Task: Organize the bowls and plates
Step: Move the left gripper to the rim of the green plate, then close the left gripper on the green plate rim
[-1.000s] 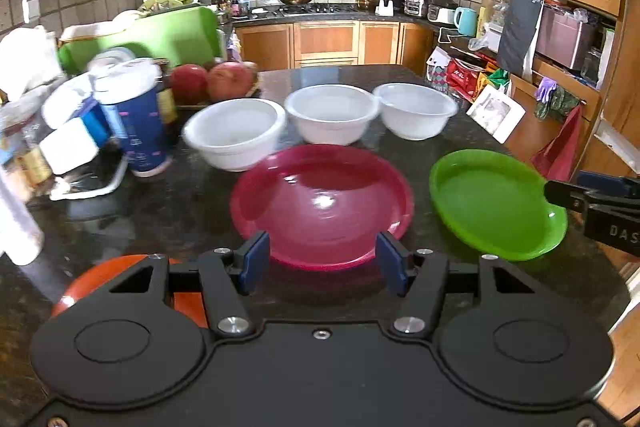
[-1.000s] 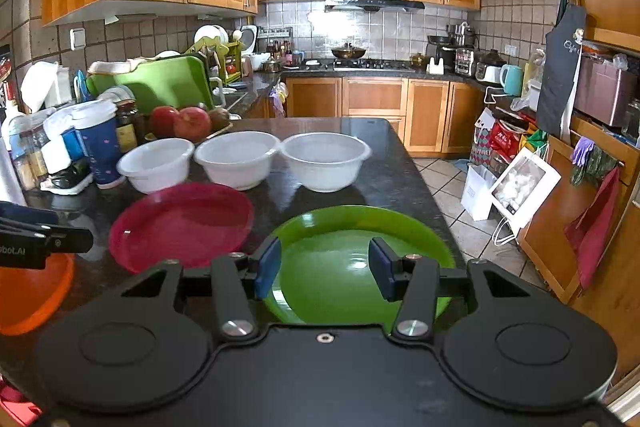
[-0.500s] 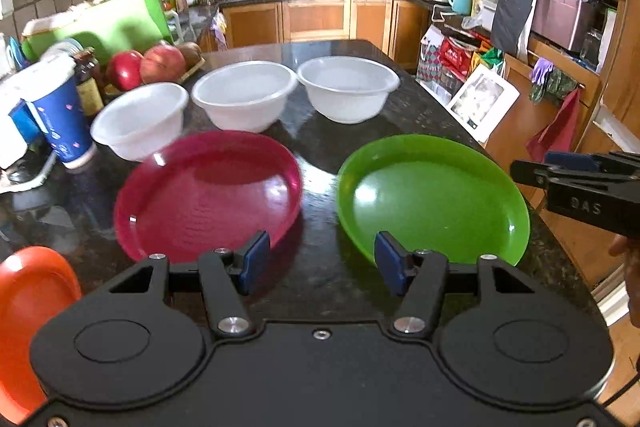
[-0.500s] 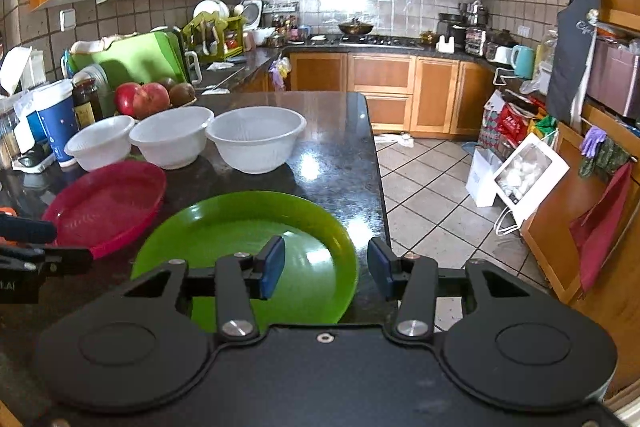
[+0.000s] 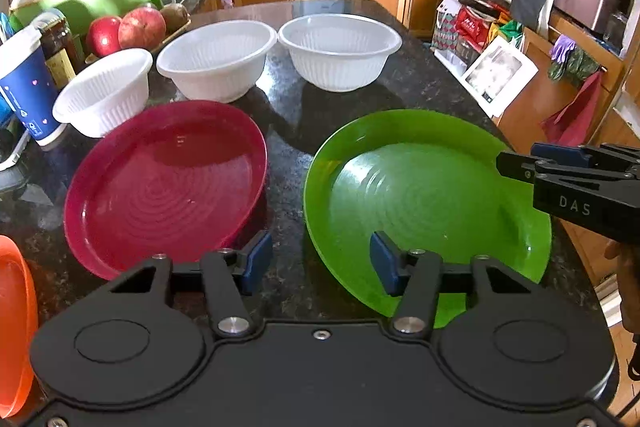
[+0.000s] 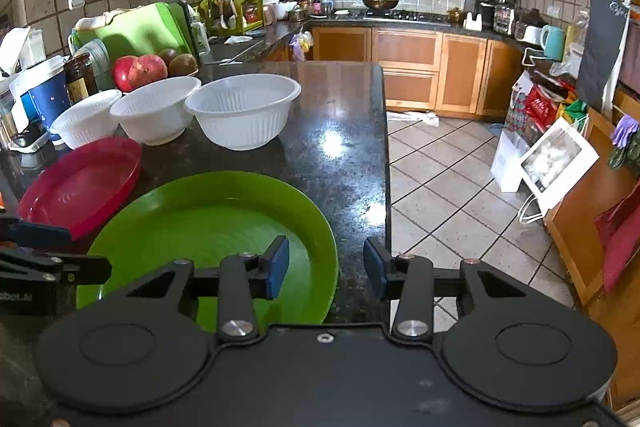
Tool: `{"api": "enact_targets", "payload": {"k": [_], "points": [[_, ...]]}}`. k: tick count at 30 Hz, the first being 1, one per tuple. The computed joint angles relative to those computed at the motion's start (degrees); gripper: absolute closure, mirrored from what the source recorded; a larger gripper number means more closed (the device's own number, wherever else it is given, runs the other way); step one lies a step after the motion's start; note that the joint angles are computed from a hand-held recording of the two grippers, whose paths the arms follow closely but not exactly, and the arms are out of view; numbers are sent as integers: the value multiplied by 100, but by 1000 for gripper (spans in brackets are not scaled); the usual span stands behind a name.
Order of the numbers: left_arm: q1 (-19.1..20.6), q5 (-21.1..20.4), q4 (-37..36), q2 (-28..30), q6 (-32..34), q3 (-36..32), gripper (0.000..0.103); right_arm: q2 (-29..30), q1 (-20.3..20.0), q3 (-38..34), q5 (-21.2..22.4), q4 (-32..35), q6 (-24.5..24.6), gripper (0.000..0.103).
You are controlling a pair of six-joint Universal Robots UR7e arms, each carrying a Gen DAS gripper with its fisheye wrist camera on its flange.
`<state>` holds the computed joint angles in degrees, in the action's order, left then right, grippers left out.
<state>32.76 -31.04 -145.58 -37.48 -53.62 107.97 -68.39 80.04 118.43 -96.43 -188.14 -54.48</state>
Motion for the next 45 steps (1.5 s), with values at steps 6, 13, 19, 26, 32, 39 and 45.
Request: {"api": "enact_targets", "payload": {"k": [6, 13, 19, 26, 32, 39, 45], "points": [[76, -104, 181, 40, -114, -140, 48, 63, -19, -143, 35, 218, -58, 61], [132, -161, 134, 58, -59, -200, 55, 128, -20, -265, -19, 393, -35, 67], [161, -189, -171, 92, 114, -200, 67, 150, -20, -311, -58, 510, -19, 76], [157, -123, -140, 125, 27, -228, 71, 168, -17, -297, -93, 409, 29, 83], [150, -107, 67, 93, -151, -240, 78, 139, -2, -276, -135, 391, 107, 88], [118, -181, 138, -1, -289, -156, 79, 85, 23, -140, -82, 244, 67, 88], [47, -134, 233, -102, -460, -34, 79, -16, 27, 24, -39, 174, 15, 88]]}}
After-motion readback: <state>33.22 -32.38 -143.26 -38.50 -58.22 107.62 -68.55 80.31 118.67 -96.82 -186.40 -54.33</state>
